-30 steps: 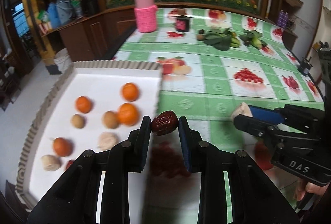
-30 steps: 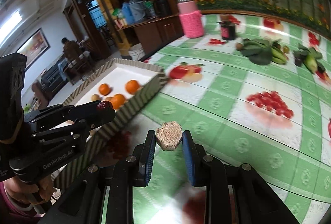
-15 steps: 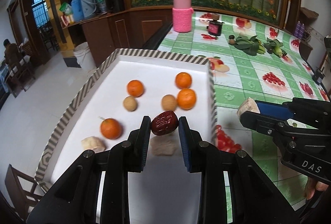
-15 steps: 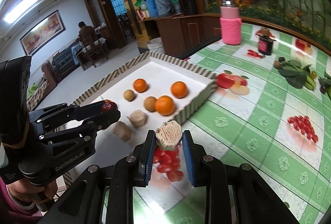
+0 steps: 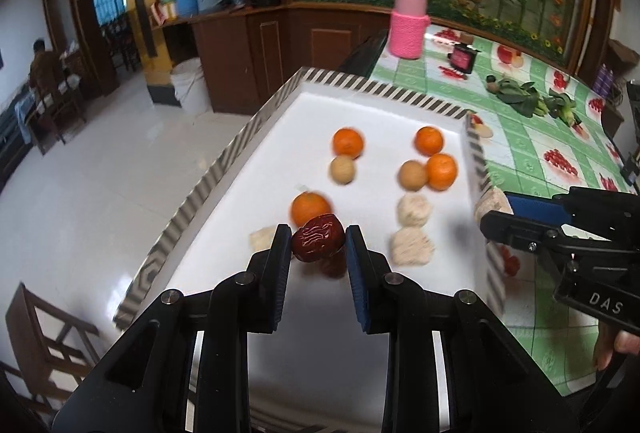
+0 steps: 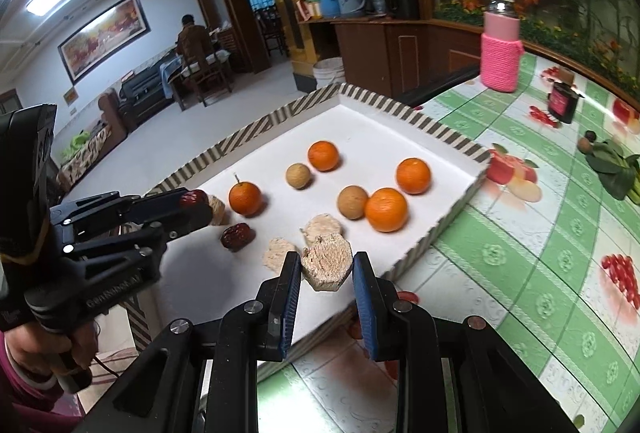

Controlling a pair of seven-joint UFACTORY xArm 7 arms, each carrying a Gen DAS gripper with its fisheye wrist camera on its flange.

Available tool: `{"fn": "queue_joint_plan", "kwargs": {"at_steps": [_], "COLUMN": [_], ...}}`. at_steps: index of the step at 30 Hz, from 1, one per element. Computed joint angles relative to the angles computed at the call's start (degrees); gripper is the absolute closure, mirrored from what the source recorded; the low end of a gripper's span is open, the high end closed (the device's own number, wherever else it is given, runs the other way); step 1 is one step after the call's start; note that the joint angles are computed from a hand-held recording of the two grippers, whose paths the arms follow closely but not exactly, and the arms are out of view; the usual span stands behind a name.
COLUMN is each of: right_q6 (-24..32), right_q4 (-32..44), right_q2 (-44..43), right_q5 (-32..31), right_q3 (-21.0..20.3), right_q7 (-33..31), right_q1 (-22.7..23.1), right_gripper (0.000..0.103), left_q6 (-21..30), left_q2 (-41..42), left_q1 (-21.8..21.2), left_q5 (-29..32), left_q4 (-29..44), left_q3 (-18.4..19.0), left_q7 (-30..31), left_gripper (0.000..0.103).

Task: Organize fruits
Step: 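Carry both items over the tray and open the right gripper to drop the cake block, then lower the red date into the tray and open the left gripper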

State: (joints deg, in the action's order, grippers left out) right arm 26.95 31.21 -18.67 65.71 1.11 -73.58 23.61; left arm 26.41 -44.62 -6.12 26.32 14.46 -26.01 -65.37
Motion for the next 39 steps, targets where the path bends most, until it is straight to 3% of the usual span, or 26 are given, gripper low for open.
{"fn": "queue_joint_plan", "kwargs": {"at_steps": [7,11,28,34,39], "right_q6": [-3.96,-6.62,-10.63,-8.92,-8.40], "right_q4": [1.41,2.57,5.46,5.02,3.37], "right_q2": [3.31,5.72,11.44,9.47,6.41], "right_q5": [-3.18,-9.06,-23.01,-17.36,-11.72], "right_q3": [2.46,3.46,5.46,3.59,2.02], "right_q7": [2.73,6.81,17.17,12.90,9.22], "right_q1": [0.54,0.61,0.55,1.60,2.57], "right_gripper": [0.077,0.077,0.077,0.071,0.071], "left_q6": [-0.87,-2.09,-4.57,-4.28,-2.66], "left_q2": [-0.43,0.93,3.57,4.18,3.58], "left_q1": [-2.27,-1.83,2.82,3.57,4.46], "left_q5": [-2.94,-3.44,-3.49,-3.10,-2.16], "left_q4": [-3.15,-3.00,-3.02,-2.71,-2.10], "left_q3": [3.68,2.89,3.48,2.95,0.91], "left_q7": [1.96,2.22,3.39,2.66,-0.19], "left_gripper": [0.076,0.076,0.076,0.076,0.062]}}
